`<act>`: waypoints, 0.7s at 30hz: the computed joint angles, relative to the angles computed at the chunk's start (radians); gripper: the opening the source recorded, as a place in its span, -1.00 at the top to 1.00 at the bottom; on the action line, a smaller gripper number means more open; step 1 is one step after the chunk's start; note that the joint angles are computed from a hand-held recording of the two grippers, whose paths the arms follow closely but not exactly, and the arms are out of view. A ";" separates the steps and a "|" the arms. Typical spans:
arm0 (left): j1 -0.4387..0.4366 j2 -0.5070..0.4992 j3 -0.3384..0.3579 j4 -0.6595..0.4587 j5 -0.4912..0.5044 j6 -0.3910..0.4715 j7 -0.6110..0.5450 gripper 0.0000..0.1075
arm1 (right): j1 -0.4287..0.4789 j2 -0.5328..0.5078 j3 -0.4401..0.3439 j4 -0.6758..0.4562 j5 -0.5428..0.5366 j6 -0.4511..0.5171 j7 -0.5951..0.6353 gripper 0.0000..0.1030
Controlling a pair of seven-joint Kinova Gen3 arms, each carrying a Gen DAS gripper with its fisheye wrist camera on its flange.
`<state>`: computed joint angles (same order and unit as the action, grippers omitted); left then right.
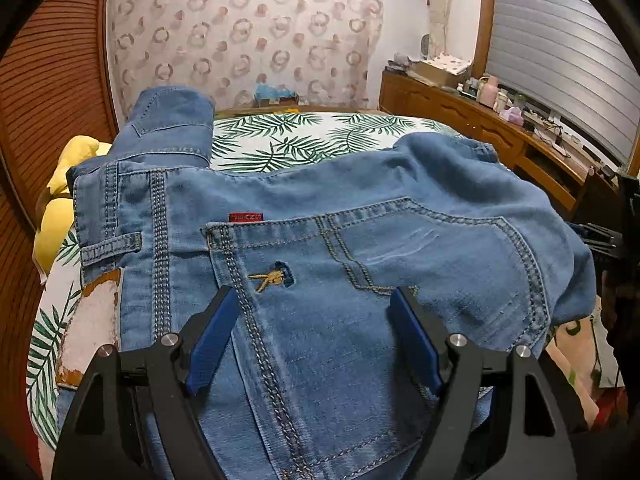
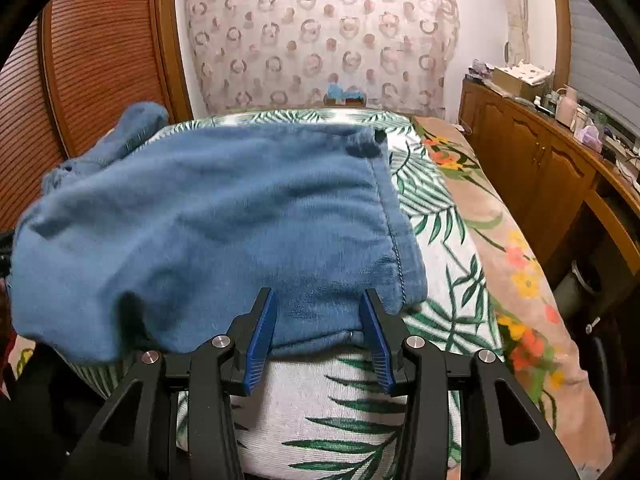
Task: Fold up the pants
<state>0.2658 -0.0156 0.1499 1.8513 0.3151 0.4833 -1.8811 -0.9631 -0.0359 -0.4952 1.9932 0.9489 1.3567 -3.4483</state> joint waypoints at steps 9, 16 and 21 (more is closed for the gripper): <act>0.011 0.000 0.006 0.020 -0.026 -0.031 0.033 -0.47 | -0.091 0.074 0.013 -0.011 0.048 0.102 -0.125 -0.15; 0.007 0.005 0.003 0.023 -0.002 -0.038 0.009 -0.47 | -0.042 0.025 0.049 -0.050 -0.021 0.032 0.030 -0.15; 0.006 0.006 0.003 0.025 0.001 -0.041 0.000 -0.47 | 0.008 -0.027 0.018 -0.069 -0.045 0.053 0.060 -0.15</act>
<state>0.2722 -0.0097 0.1532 1.8763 0.3165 0.4421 -1.8813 -0.9547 -0.0628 -0.4770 1.9242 0.9040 1.4093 -3.3882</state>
